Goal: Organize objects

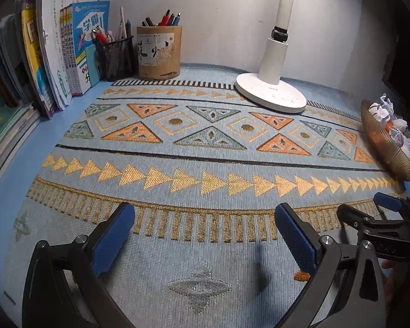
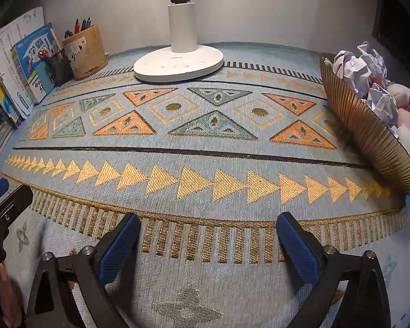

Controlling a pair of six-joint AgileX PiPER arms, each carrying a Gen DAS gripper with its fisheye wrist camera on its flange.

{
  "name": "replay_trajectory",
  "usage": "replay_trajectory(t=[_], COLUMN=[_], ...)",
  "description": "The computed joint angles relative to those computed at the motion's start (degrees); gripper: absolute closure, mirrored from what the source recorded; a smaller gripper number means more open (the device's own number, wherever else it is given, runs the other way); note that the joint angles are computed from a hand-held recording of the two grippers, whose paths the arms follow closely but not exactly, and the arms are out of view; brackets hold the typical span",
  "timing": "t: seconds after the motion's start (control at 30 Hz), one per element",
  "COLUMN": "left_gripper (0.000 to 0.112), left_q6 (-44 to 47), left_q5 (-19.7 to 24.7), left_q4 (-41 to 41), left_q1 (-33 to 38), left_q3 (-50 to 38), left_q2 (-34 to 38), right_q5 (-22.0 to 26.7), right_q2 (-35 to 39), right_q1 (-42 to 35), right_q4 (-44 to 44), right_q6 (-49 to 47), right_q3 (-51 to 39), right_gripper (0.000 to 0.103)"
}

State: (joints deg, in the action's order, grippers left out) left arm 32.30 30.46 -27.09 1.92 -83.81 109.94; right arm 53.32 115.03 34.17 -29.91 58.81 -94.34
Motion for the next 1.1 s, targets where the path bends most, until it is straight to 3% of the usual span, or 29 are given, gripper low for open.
replay_trajectory(t=[0.13,0.23,0.83,1.1], left_gripper=[0.01,0.01,0.01,0.01], left_q6=[2.65,3.47,1.49,4.83], left_q5=[0.04,0.85,6.3,5.26], left_q4=[-2.61,-3.45,-2.43,-4.49], left_q1=[0.47,0.77,1.22,1.06], left_q3=[0.7,0.47,-3.08,-1.58], left_q2=[-0.38,-0.23,1.97,0.94], right_q5=[-1.47,-5.42,-4.96,-4.98], right_q2=[-0.95,-3.35,-3.28,-3.19], right_q1=[0.08,0.63,0.75,0.72], right_q4=[-0.59,-3.12,-2.96,-2.95], right_q6=[-0.21,1.3,1.1,1.06], right_q3=[1.84,6.75,6.44,6.35], right_gripper=[0.0,0.0,0.0,0.0])
